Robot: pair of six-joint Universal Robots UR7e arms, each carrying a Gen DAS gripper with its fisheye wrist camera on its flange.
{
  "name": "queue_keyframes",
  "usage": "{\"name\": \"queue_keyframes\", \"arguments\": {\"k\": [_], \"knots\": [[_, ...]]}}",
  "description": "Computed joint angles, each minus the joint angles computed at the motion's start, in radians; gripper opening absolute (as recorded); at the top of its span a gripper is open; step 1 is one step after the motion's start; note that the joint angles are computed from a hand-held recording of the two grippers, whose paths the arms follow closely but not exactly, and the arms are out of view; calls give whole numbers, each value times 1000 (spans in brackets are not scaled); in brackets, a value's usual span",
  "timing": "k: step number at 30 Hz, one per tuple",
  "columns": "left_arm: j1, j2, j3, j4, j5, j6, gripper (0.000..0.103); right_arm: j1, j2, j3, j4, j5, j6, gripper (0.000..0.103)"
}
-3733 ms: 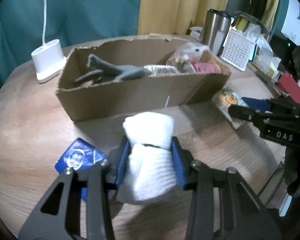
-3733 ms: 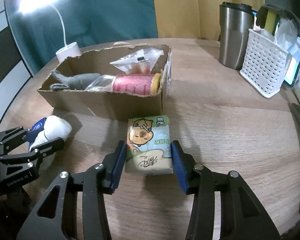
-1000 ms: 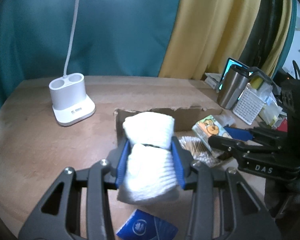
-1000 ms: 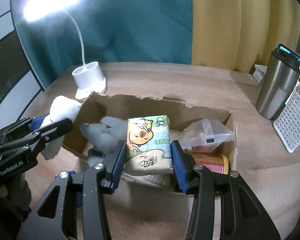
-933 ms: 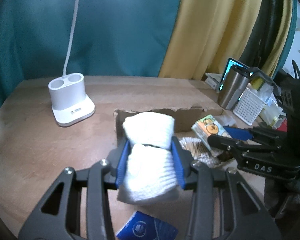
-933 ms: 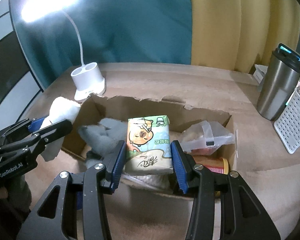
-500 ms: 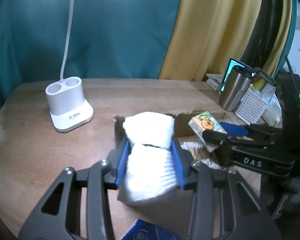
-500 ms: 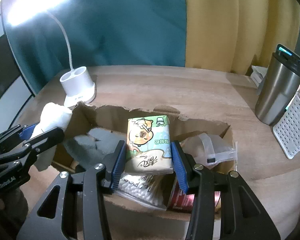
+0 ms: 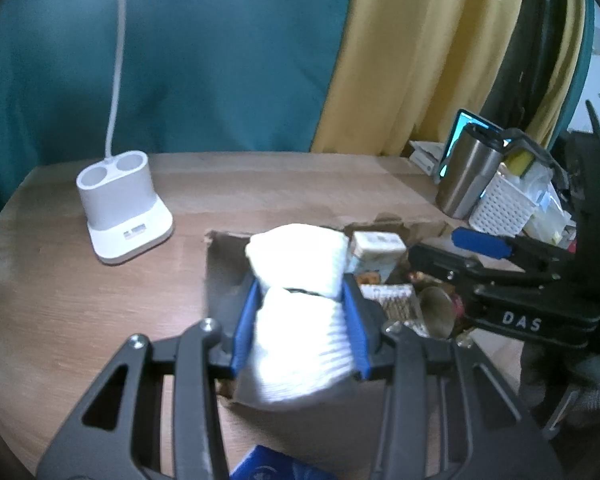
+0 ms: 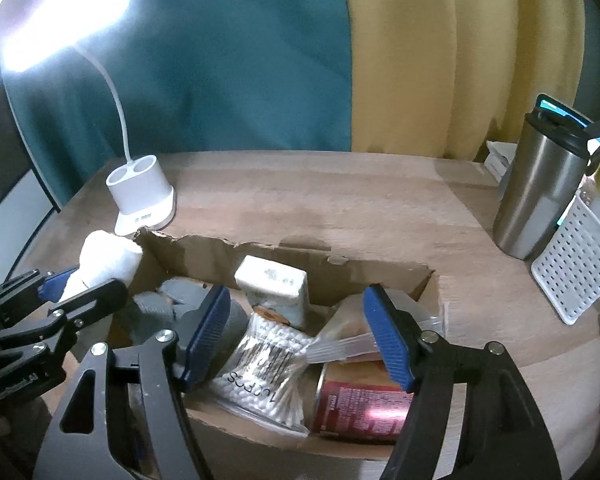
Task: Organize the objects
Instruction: 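Lower the tissue pack into the box with the right tool while the left tool lowers the sock inside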
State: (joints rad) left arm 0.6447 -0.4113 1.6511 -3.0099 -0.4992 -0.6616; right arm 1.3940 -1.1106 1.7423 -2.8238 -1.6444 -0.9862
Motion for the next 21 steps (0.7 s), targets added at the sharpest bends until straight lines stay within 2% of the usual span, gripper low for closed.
{"name": "queue_keyframes", "arguments": {"k": [14, 21], "knots": [[10, 73, -140, 97, -72, -10, 41, -44, -41, -14, 15, 74, -34, 72], [17, 112, -218, 193, -80, -44, 41, -72, -50, -35, 56, 103, -41, 72]]}}
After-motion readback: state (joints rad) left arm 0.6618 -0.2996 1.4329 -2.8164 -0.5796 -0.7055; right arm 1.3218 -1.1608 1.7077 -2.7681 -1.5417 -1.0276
